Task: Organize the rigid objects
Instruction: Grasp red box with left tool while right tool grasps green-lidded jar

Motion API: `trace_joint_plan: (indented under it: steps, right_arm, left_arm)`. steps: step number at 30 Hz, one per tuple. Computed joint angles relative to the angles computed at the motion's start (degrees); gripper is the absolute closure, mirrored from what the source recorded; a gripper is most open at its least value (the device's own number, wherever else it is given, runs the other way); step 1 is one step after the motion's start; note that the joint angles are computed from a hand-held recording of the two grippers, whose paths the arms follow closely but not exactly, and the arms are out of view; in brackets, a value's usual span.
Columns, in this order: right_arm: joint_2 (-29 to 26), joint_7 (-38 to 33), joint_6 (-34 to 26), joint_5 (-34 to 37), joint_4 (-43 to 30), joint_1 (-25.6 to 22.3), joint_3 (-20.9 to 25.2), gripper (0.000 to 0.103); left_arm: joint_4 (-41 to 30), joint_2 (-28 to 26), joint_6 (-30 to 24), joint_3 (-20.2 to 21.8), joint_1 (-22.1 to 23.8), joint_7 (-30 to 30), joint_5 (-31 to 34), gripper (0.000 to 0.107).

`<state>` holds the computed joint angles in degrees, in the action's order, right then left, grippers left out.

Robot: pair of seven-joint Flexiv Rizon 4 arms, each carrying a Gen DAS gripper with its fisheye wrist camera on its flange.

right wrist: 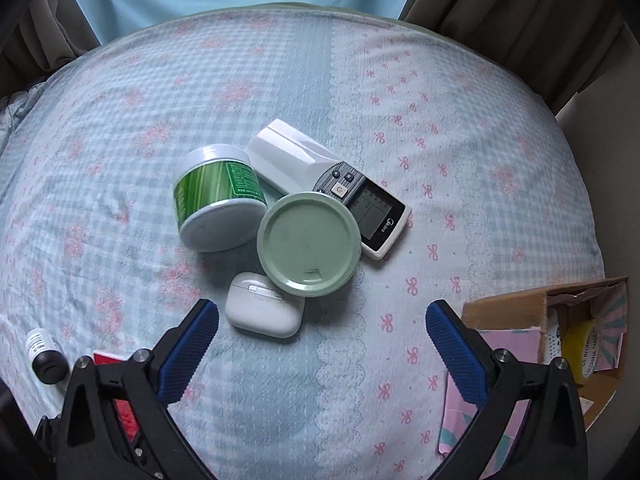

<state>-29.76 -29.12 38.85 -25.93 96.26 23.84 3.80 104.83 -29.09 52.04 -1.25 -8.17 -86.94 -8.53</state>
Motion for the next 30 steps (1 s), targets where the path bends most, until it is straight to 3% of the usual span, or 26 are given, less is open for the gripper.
trace_joint_plan:
  steps: [6, 10, 13, 15, 19, 30]
  right_arm:
    - [-5.96, -2.26, -2.15, 0.25, -4.80, -0.23, -1.24, 0.000]
    - [-8.21, -2.47, -2.86, 1.58, -7.28, -0.73, -1.66, 0.005]
    - [-9.53, -2.91, -3.43, 2.12, -9.00, -0.86, -1.84, 0.015]
    - [-10.59, -3.79, -4.94, 2.72, -10.69, -0.88, -1.77, 0.027]
    - [-11.85, -4.61, -6.88, 3.89, -12.68, -0.94, -1.69, 0.036]
    - [-11.39, -3.66, -6.81, 4.20, -12.30, -0.64, -2.05, 0.037]
  left_arm:
    - [-0.52, -1.59, 1.51, 0.44, -1.94, -1.21, 2.31, 0.020]
    - [-0.94, -2.19, 3.31, 0.03, -2.78, -1.26, 3.07, 0.035]
    - [-1.70, -2.98, 3.82, -0.56, -3.00, -0.25, 2.93, 0.047]
    - [-1.78, -3.17, 3.95, -0.91, -2.94, 0.21, 2.40, 0.055]
    - [-2.08, -3.22, 3.35, -1.12, -2.57, 1.30, 1.50, 0.065]
    - [0.09, -1.79, 3.12, -3.11, 1.26, 6.96, -4.88, 0.067]
